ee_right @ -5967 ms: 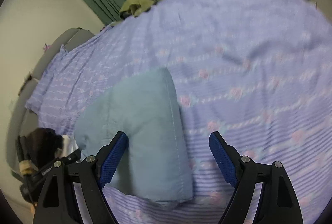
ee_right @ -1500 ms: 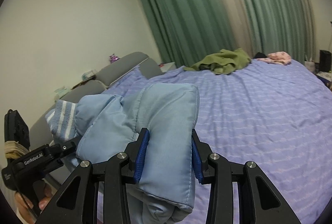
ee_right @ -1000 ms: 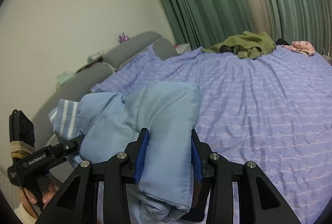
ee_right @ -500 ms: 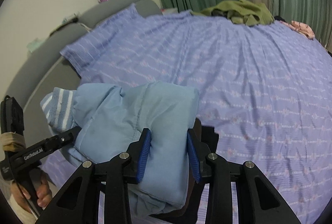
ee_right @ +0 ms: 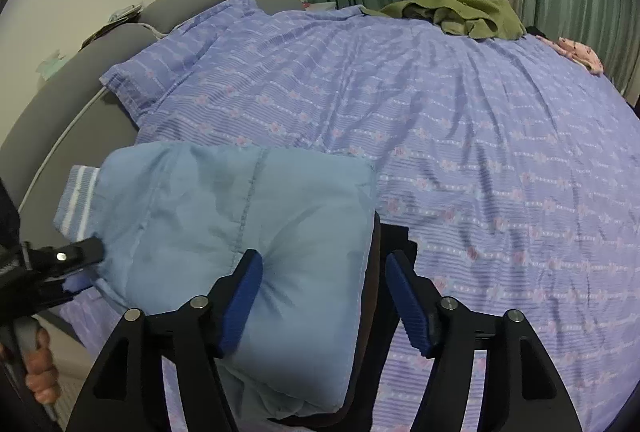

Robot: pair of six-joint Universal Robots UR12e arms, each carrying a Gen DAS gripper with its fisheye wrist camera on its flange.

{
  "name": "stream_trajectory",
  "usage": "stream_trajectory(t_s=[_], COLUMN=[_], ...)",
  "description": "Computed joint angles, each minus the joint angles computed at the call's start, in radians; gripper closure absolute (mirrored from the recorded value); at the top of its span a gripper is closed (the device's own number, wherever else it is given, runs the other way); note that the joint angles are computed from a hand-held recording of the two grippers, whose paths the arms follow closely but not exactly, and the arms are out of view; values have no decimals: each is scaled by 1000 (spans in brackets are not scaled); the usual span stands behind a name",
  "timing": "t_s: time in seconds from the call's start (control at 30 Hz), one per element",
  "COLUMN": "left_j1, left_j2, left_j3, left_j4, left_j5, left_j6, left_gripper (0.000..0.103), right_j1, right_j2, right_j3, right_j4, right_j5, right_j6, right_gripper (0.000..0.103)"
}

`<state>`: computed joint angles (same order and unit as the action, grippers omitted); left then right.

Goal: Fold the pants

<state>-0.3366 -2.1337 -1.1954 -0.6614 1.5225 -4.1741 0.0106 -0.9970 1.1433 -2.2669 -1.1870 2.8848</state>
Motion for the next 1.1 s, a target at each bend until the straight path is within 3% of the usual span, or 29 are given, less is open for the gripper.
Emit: stream_trajectory(t_s=[0.1, 0.2, 0.27, 0.47, 0.57, 0.63, 0.83, 1.0, 1.1], left_j1=[-19, -44, -55, -100, -131, -152, -198, -256, -293], left_j2=[21, 27, 23, -2, -18, -31, -48, -75, -100], left_j3=[3, 36, 61, 136, 173, 196, 244, 318, 386], left_j4=[-36, -105, -131, -183, -194, -196, -189, -210, -252], left_j5=[111, 261, 307, 403, 473, 501, 525, 600, 635], left_j6=[12, 77, 127, 257, 339, 377, 399, 401, 415], left_gripper=[24, 20, 20, 15, 14, 13, 13, 6, 0], right_j1=[-2, -1, -1, -10, -24, -37, -99, -154, -188], right_j2=[-3, -9, -14, -43, -77, -102, -195, -274, -315], right_j3=[0, 8, 14, 43, 82, 111, 210, 294, 324], right_j4=[11, 4, 5, 26, -2, -28, -131, -244, -261], right_j5=[10, 9, 19, 56, 73, 86, 159, 156, 145], right_j6=[-5, -11, -17, -55, -88, -99, -74, -36, -31], right_gripper=[38, 35, 33, 30, 30, 24, 22, 9, 8])
